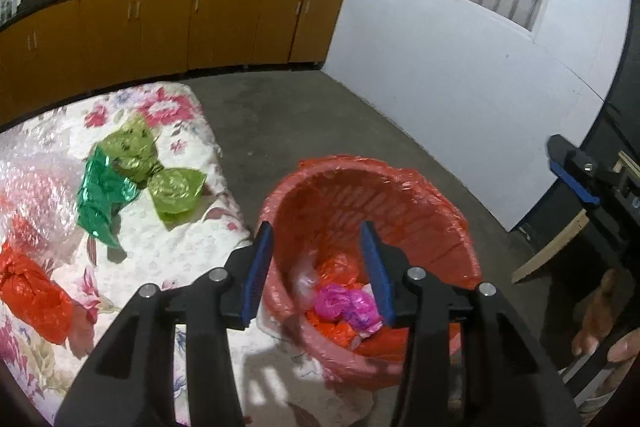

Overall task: Collect trash
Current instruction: 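Carry both items over the wastebasket and open both tools to drop them, then move both open tools back over the table to the red bag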

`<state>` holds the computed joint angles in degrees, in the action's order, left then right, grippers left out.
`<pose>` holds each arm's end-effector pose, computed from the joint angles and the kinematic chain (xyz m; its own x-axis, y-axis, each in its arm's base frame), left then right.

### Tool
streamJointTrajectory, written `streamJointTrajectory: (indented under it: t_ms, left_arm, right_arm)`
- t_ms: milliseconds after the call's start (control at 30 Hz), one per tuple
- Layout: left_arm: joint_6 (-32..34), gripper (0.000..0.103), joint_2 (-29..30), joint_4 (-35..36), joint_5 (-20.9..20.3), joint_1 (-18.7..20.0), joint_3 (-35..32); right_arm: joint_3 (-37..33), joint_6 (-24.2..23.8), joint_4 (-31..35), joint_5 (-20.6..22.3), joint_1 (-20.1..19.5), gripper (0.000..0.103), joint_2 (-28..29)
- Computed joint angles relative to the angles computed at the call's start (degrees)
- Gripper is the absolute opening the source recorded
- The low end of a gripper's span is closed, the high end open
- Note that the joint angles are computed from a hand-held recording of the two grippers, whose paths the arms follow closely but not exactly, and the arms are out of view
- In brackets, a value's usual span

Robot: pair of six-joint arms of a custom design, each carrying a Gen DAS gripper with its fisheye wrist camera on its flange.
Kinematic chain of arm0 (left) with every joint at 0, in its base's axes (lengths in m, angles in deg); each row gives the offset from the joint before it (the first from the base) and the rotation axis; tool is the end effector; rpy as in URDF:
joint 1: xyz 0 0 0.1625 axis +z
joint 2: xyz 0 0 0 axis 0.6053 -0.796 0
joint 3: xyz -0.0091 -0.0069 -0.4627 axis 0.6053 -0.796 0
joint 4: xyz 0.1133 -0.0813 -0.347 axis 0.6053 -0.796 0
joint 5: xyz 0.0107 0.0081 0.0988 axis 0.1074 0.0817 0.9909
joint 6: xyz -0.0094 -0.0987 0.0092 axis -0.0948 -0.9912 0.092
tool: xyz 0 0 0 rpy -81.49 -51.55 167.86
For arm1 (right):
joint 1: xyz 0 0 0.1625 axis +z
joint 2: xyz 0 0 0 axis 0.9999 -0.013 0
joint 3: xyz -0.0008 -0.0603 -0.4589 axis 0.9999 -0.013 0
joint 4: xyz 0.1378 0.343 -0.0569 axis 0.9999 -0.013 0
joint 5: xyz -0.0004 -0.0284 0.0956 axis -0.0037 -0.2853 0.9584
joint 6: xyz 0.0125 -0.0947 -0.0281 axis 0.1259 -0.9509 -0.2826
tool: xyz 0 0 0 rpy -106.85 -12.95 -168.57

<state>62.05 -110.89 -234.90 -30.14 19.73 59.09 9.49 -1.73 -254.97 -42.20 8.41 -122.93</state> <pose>-0.3031 -0.7641 0.0459 -0.6990 0.6134 -0.3676 0.7146 0.6190 -0.3259 0.1615 -0.6213 0.2560 -0.8460 0.3786 0.3755 -0.2883 0.2677 -0.9194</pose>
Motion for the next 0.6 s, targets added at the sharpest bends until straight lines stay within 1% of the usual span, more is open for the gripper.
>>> streamJointTrajectory:
  t_ms: [133, 167, 200, 267, 367, 467, 600]
  left_arm:
    - [1.54, 0.046, -1.38, -3.18, 0.96, -0.26, 2.11]
    - [1.47, 0.048, -1.67, -3.55, 1.25, -0.18, 2.39]
    - [1.42, 0.052, -2.07, -4.1, 1.71, -0.07, 2.82]
    - [1.87, 0.055, -3.07, -6.23, 3.77, 0.13, 4.42]
    - [2.87, 0.056, -4.79, -8.82, 6.24, 0.86, 6.81]
    - [3.26, 0.058, -6.73, -11.76, 8.96, 1.94, 9.2]
    - [4.55, 0.061, -8.85, -15.98, 13.48, 3.57, 11.81]
  right_arm:
    - [-0.82, -1.13, 0.72, -0.99, 0.61, 0.039, 0.26]
    - [-1.07, -1.63, 0.68, -1.18, 0.8, 0.039, 0.44]
    - [-1.33, -2.42, 0.5, -1.41, 1.04, 0.04, 0.72]
    - [-1.89, -3.7, 0.29, -1.93, 1.48, 0.046, 1.31]
    - [-2.58, -5.03, 0.66, -2.31, 2.05, 0.048, 2.12]
    - [-3.13, -5.0, 2.17, -1.99, 2.44, 0.053, 2.66]
    - [-4.36, -5.35, 4.34, -1.46, 2.92, 0.055, 3.78]
